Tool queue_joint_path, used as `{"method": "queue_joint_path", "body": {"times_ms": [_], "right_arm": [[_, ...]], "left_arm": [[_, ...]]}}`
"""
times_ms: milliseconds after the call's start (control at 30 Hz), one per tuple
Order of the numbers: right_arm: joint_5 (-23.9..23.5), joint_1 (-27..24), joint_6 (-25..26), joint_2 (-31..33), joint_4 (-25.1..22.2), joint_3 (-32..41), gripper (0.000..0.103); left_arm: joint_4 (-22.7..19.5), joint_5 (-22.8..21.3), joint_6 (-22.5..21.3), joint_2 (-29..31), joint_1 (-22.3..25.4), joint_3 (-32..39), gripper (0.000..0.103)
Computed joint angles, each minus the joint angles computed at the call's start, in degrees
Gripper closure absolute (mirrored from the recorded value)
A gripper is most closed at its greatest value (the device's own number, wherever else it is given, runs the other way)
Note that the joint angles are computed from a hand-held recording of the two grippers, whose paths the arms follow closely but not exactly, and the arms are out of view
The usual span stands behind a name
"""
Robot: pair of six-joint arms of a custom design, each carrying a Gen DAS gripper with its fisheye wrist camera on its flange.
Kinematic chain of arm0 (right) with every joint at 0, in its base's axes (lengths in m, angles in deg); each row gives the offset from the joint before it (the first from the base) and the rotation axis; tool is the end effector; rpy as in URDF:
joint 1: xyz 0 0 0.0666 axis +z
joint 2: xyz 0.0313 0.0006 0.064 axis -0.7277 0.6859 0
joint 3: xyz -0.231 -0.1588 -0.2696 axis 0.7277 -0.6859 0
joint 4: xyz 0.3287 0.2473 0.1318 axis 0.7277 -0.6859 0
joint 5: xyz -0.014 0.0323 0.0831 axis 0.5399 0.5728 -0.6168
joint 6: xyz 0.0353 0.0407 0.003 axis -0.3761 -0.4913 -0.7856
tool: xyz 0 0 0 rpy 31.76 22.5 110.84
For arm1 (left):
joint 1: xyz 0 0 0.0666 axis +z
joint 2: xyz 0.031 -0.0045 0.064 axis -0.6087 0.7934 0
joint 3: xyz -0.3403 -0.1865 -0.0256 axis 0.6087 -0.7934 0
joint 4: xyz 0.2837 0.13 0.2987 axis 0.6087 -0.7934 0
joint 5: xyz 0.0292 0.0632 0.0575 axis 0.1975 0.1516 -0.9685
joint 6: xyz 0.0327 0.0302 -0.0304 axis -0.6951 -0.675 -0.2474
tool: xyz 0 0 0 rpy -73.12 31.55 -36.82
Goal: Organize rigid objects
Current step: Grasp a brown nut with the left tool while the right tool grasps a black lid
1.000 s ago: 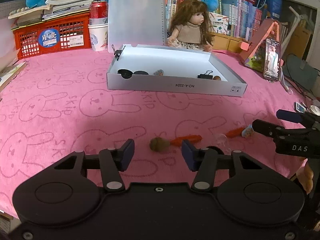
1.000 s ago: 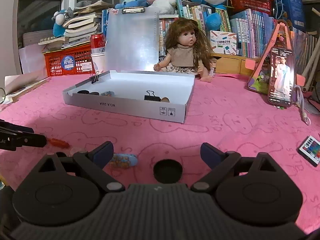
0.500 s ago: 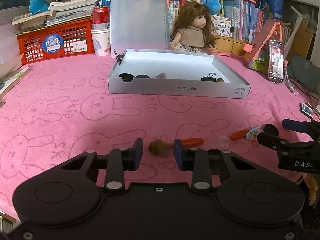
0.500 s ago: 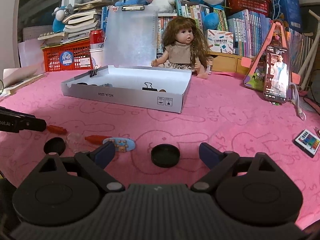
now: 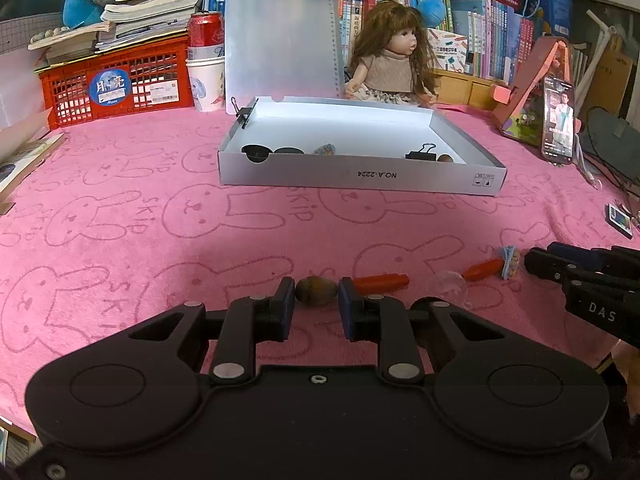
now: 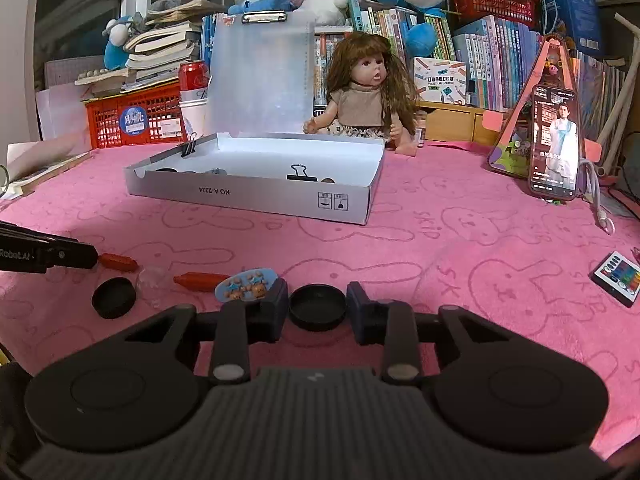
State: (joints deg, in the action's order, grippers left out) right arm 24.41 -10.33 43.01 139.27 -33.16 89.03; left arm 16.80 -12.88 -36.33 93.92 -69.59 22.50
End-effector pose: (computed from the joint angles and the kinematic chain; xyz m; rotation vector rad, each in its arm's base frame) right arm 0.4149 0.2893 0.2301 -0.2038 2.0740 0.1438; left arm 0.4167 -0.2479 0.2522 0.0724 2.2266 -0.1064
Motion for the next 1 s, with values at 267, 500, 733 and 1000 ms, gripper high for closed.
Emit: {"method": "queue_joint_path", "body": {"times_ms": [267,500,733,1000], "right_arm": [[0.7,0.9,1.5,-0.8,2.4,-0.7,0.066],[-1.4,1.4,3.2,-0.6,3.1,0.0,0.066],[-3.1,1.6,4.7,1.0,3.9,1.2,0.065],[-3.5,0.5,2.4,1.2,4.6,1.0,0.066]], "left_arm": [[0.1,-0.2,-0.3,-0.6,-0.1,-0.2,0.081],[-0.2,-0.2,0.0,-0.7,-0.1,-0.3,0.081],[-0.3,-0.1,0.2,-0.7,-0.1,-0.3,0.081],[-0.3,-0.1,0.3,-0.8,0.0,-0.4,0.081]]}}
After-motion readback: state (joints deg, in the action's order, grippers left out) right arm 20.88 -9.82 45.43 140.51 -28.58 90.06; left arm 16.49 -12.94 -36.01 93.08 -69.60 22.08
